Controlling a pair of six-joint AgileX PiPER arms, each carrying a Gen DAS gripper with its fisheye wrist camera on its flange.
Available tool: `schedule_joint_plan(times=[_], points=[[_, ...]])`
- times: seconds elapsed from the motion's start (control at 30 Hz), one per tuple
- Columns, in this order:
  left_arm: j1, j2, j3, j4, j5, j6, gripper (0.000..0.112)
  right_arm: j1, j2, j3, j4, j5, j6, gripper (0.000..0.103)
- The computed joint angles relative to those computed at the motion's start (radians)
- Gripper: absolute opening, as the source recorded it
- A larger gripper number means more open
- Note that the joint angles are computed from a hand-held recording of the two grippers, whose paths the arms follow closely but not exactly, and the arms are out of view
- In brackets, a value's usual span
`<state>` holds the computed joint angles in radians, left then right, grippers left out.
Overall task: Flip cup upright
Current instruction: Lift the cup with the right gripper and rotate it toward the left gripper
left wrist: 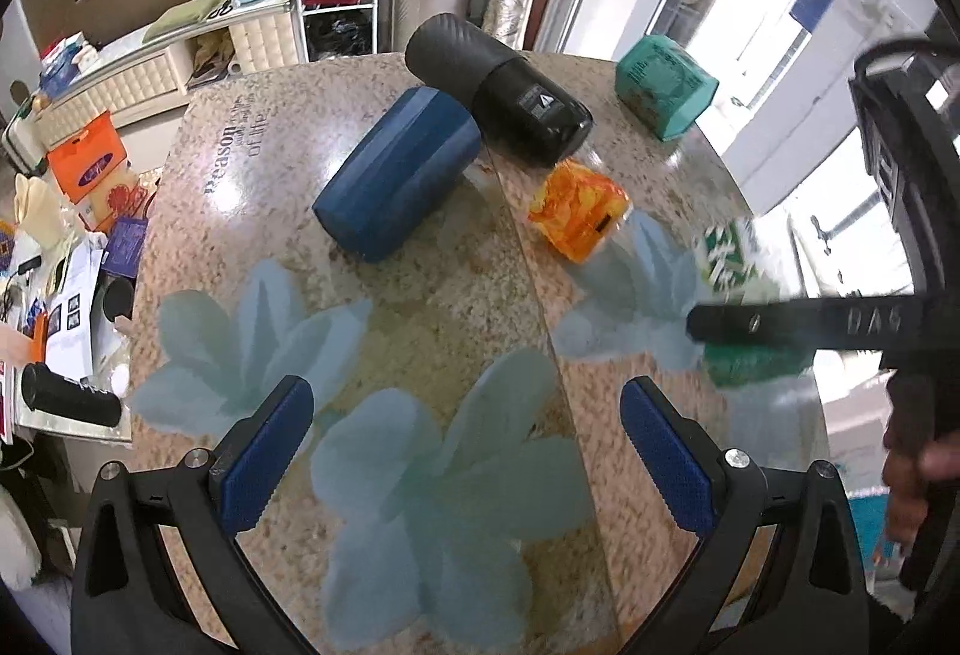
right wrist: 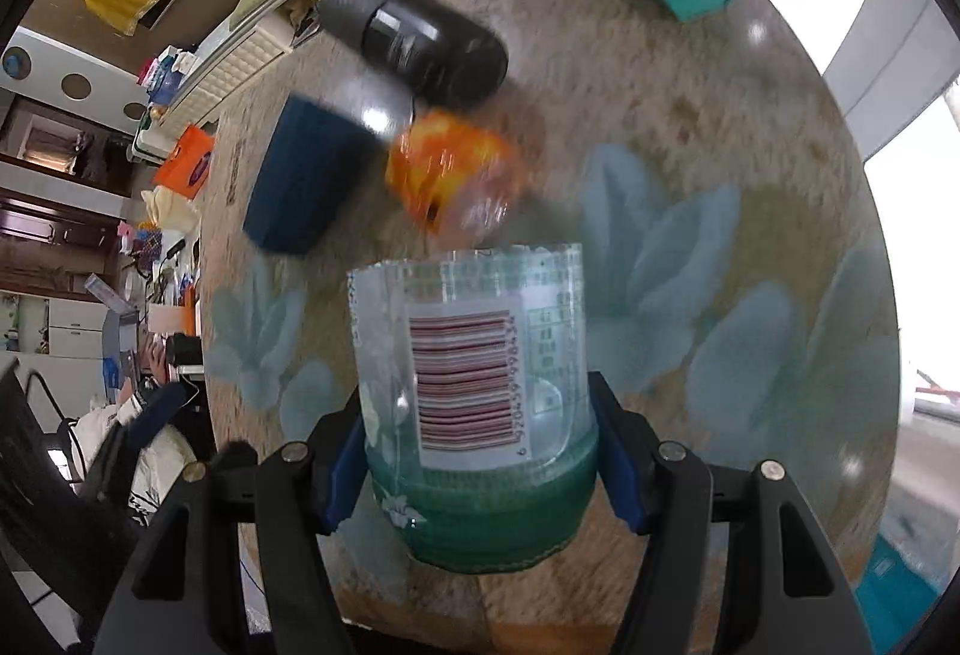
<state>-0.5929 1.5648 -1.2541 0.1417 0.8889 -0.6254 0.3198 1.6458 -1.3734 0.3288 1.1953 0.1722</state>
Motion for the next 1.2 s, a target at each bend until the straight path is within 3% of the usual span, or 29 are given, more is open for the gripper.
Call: schedule_joint_plan(times=[0.13,0.47,0.8,0.97,1.07,1.13,1.2], points=[[-0.014,-0.057,0.057,0.004,0.004,0.006,0.103,0.038,-0.042,0.113,0.019,-0.059,0.024,0.063],[-0.023,-0.116,0.177,-0.031,0.001,0.029,0.103,0.092,0.019,0.187,0.051,-0.105,0.035,0.064],[-0.022,-0.114,0.217,-0.070,-0.013,0.056,0.103,0.114,0.069,0.170,0.020,-0.091,0.055,0.064],[-0.016,-0.122,0.227,-0.078,-0.014,0.059,0.103,0.189,0.153,0.070,-0.011,-0.095,0.134,0.064],[-0.019,-0.124,0.228,-0.076,-0.011,0.055,0.103,0.200,0.159,0.071,0.008,-0.105,0.138,0.079],[-0.021,-0.128,0.228,-0.076,-0.008,0.056,0.103,0.203,0.169,0.066,0.009,-0.103,0.142,0.099],[-0.024,-0.132,0.228,-0.075,-0.005,0.055,0.103,0.216,0.172,0.074,0.004,-0.118,0.152,0.103]])
